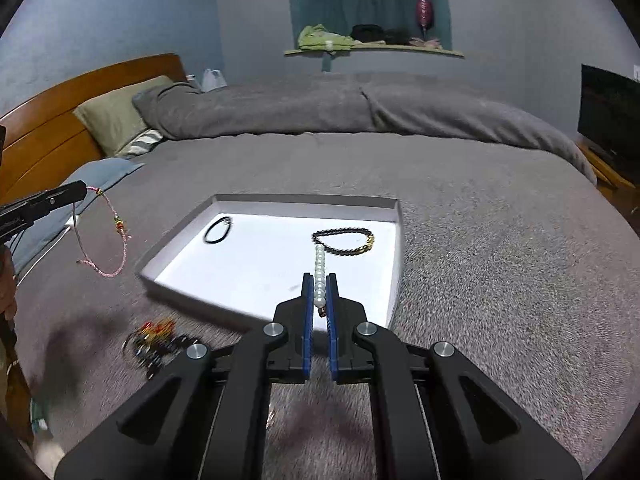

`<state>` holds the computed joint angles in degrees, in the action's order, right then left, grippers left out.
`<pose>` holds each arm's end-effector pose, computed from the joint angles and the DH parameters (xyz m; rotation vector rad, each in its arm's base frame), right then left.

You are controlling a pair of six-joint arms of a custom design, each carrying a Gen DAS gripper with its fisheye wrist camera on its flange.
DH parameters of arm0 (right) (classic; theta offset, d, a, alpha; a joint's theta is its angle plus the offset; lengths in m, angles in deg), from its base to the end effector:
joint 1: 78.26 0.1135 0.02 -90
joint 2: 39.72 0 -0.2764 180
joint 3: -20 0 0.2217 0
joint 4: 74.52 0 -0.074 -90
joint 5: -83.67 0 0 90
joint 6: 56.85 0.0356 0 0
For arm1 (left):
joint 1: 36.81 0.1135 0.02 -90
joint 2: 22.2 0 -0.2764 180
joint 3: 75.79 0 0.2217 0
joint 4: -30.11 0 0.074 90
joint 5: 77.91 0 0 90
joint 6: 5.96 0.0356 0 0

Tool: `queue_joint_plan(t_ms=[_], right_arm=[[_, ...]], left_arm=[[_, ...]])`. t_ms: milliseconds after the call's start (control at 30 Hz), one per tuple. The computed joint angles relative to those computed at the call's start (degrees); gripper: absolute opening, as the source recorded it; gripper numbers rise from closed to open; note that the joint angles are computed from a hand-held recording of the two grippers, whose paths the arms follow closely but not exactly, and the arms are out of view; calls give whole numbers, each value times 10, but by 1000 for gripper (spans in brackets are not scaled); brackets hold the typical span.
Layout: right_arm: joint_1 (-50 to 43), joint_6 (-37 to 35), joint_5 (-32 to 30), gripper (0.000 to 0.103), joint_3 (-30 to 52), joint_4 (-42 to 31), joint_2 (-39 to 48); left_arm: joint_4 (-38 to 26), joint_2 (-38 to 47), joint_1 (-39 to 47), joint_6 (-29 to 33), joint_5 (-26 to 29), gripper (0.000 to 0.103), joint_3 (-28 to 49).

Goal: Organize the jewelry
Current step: 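Lower both held bracelets into the tray and open both tools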

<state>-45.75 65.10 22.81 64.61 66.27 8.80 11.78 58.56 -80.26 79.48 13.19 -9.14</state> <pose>0.1230 0.0578 0.2336 0.2368 2.1980 0.0250 0.2051 -0.1952 0.2735 0.7367 2.0522 -0.5064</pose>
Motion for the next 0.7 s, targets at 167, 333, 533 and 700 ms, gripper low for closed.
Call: queue_joint_plan(t_ms=[167, 333, 533, 700], right_arm=[[-92, -48, -69, 6, -20, 95, 78], [-132, -65, -106, 6, -28, 152, 146], [-140, -71, -119, 6, -27, 167, 184], [-135, -65, -119, 6, -23, 169, 202]], left_arm=[[47, 79, -3, -17, 9, 3, 32], [59, 175, 17, -41, 32, 3, 70], [57, 223, 32, -48, 41, 3, 74], [48, 240, 35, -41, 40, 3, 71]])
